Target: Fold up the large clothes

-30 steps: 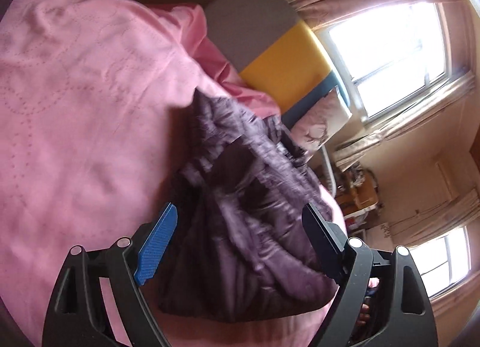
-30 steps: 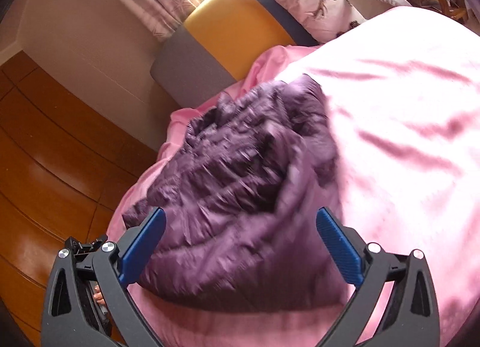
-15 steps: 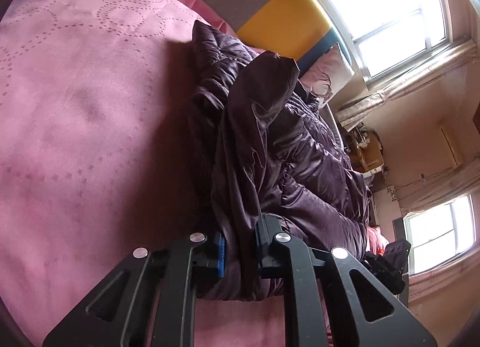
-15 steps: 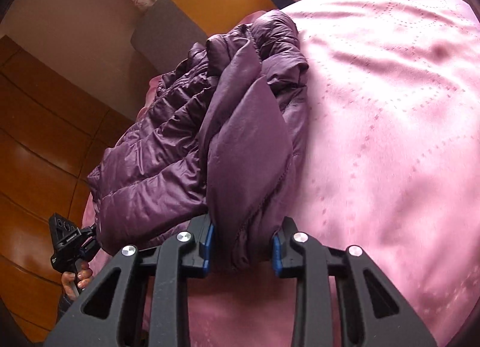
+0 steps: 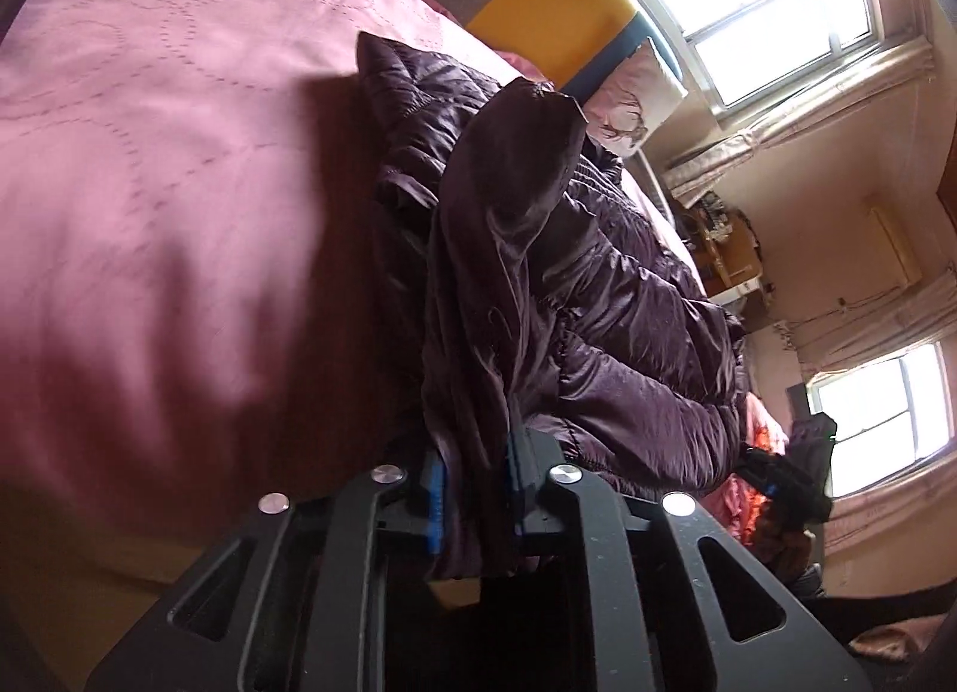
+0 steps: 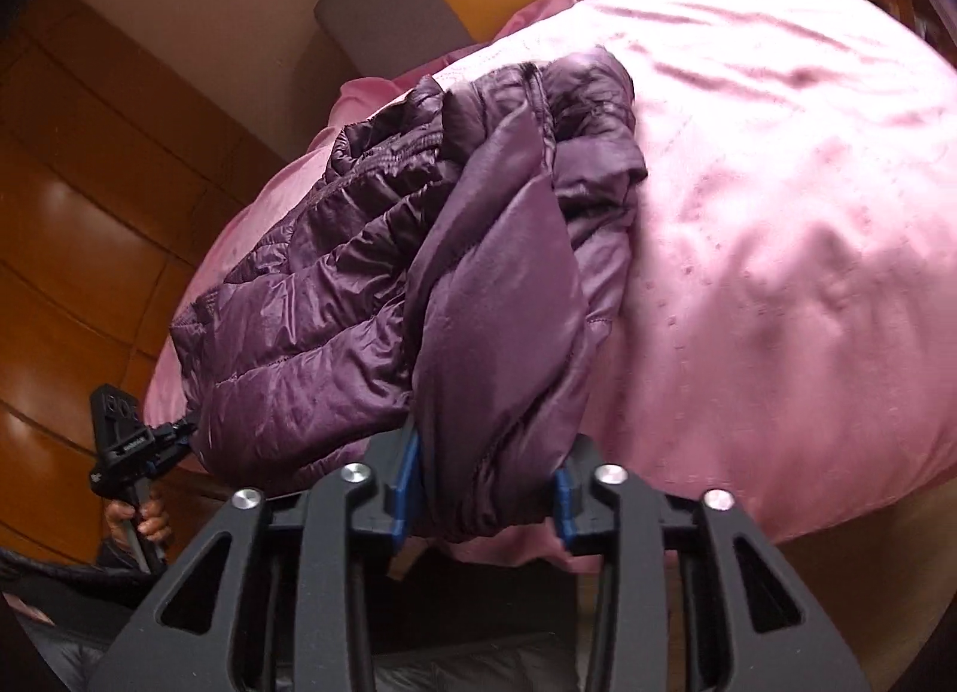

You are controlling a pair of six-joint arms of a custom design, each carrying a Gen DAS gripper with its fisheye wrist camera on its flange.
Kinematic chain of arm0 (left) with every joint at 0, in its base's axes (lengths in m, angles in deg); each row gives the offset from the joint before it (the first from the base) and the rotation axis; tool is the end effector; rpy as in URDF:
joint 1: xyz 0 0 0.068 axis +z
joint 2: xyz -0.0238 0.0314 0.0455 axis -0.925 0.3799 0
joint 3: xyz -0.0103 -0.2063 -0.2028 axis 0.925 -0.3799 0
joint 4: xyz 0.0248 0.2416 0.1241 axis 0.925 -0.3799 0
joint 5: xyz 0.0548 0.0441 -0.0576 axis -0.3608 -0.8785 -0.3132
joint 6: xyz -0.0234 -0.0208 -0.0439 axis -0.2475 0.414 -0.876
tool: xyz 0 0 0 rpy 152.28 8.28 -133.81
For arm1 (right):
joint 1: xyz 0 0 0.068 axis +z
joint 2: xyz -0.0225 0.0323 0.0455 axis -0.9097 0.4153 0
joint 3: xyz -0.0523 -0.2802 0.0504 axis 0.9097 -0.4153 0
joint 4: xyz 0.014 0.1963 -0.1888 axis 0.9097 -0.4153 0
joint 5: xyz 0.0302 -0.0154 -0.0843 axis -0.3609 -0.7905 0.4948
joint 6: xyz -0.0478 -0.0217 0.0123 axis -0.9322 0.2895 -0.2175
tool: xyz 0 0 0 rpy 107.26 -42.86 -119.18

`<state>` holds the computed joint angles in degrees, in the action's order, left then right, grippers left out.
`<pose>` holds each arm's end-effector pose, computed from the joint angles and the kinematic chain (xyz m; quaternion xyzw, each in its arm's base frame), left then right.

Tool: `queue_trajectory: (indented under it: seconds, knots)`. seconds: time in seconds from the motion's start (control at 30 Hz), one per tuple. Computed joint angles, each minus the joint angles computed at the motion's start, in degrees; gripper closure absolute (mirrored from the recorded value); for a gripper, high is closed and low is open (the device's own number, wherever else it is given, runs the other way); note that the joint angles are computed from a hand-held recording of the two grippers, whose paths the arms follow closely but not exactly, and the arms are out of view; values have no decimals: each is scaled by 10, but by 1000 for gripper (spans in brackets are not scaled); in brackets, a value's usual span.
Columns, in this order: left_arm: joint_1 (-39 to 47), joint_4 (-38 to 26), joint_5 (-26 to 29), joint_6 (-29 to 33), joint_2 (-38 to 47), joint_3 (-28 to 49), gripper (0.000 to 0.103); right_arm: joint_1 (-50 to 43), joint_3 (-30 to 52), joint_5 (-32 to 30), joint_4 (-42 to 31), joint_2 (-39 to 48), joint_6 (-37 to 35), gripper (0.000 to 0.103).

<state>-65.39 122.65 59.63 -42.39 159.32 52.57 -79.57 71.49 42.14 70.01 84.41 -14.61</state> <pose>0.2405 -0.0118 0.0284 -0.0781 0.9081 -0.3404 0.2309 0.2264 -0.0367 0.0764 0.0395 0.9322 0.2468 0.2616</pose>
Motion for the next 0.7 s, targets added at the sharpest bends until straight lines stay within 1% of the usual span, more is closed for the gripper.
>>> queue_trajectory:
  seconds: [0.03,0.07,0.1,0.13,0.17,0.23,0.27,0.3,0.33,0.4,0.43,0.47,0.5,0.53,0.57,0.6,0.63,0.7]
  knots:
    - [6,-5,-10,8,-18,-13,72,4,2,12,4,-13,3,50]
    - [12,-4,-29,12,-38,-26,64,13,6,25,16,-20,16,47]
    - [21,4,-38,15,-49,-33,45,19,12,37,26,-22,26,45]
    - [26,14,-42,13,-61,-39,37,26,20,50,36,-21,33,43]
    - [36,17,-38,12,-72,-38,37,37,33,64,49,-9,40,43]
    - [34,1,-43,12,-83,-24,37,60,60,95,74,19,58,43]
    - [34,-1,-45,17,-87,-20,37,70,83,105,79,42,63,43]
    - [25,-4,-51,17,-86,-7,37,71,82,113,80,46,58,43]
    - [13,-11,-55,16,-78,11,37,82,103,128,77,70,59,43]
    - [-28,-5,-82,-10,-56,38,37,86,126,145,60,95,46,50]
    - [-43,-1,-89,-19,-41,52,37,88,135,149,54,106,44,61]
    - [-45,-4,-87,-18,-28,64,39,85,138,144,49,111,40,78]
    - [-53,-15,-91,-20,-16,80,59,84,131,141,51,104,35,83]
    - [-59,-28,-98,-12,-16,85,82,88,122,144,56,91,31,89]
    - [-67,-31,-115,-3,-20,86,89,87,111,141,50,68,24,91]
    - [-70,-29,-120,0,-28,83,96,90,101,139,55,54,24,92]
    - [-71,-25,-123,4,-40,75,99,86,91,131,48,26,18,92]
    - [-65,-15,-121,6,-64,56,100,85,75,120,46,-17,18,93]
